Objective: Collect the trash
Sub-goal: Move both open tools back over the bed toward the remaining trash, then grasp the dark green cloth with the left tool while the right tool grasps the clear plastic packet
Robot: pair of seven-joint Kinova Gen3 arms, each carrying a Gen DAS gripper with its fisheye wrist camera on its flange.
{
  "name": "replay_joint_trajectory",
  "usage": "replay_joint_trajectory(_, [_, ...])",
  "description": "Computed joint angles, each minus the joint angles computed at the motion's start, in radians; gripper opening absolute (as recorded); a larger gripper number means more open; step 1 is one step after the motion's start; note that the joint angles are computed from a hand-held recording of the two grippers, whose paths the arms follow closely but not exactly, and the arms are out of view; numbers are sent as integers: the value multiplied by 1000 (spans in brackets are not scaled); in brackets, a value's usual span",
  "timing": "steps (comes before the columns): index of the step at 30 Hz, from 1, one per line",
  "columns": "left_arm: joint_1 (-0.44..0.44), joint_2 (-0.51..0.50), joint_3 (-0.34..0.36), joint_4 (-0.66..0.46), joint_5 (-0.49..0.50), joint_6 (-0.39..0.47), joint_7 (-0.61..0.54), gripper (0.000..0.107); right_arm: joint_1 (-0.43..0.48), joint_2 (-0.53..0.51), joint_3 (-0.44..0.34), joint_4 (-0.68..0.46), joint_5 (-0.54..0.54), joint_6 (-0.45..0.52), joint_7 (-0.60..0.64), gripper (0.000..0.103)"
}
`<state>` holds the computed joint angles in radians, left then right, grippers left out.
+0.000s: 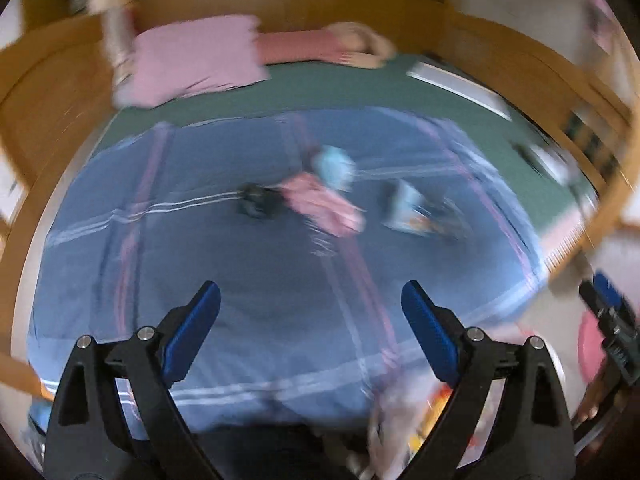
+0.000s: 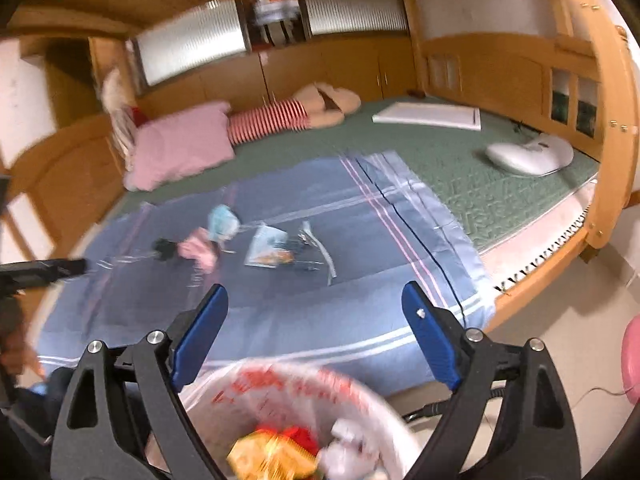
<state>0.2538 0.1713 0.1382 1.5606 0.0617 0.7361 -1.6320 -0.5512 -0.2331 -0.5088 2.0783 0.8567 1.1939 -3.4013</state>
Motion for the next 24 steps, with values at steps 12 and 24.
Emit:
replay_joint_trajectory(12, [82,465,-99,-502,-121,196,381,95,90,467,236,-223,105,-196,402,87])
replay_joint_trajectory(24, [6,643,-50,-666,-7,304,353,39,139,541,356,-340,-263,-350,812,22])
